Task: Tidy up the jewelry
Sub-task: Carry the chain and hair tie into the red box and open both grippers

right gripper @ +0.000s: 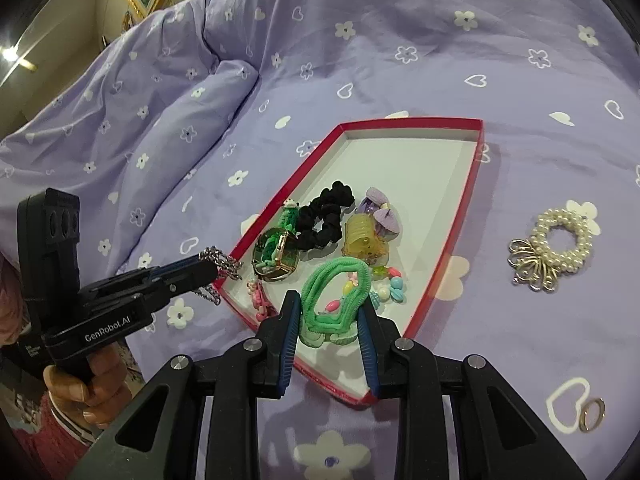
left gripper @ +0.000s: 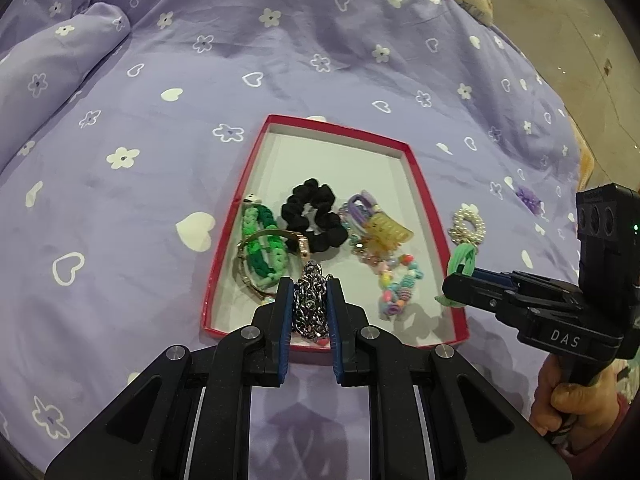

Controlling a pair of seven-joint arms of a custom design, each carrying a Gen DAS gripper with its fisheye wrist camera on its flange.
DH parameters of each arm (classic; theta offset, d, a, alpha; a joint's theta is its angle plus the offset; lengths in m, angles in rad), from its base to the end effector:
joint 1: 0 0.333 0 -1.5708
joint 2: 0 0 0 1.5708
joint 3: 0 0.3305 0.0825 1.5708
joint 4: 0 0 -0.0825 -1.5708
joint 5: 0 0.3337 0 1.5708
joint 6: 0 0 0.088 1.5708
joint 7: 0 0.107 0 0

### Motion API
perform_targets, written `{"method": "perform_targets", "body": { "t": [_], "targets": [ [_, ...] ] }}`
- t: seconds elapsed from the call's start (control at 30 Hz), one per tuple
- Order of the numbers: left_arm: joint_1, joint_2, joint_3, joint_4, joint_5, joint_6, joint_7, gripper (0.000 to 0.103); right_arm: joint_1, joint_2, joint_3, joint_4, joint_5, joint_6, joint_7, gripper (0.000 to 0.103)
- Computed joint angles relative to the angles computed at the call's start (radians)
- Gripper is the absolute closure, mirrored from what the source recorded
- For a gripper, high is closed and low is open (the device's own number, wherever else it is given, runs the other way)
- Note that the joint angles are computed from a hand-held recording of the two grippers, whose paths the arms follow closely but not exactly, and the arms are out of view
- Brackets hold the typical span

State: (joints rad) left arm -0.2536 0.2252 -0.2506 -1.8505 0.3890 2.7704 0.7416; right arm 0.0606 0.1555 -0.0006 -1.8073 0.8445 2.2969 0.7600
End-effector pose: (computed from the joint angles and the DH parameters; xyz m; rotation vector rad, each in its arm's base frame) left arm 0.5414 -0.3011 0.5237 -1.9435 1.8679 -0.9406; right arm 0.5915 0.0517 0.5300 -1.9682 1.3095 -0.0016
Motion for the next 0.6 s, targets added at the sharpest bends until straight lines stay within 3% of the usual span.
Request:
{"method": "perform_targets", "body": {
  "t": [0.6],
  "targets": [
    [0.023, 0.089, -0.006, 0.061, -0.035, -0.05, 0.045, 0.089, 0.033, 0.081, 0.014, 0.048, -0.135, 0.035, 0.052, 0.071]
  ]
}}
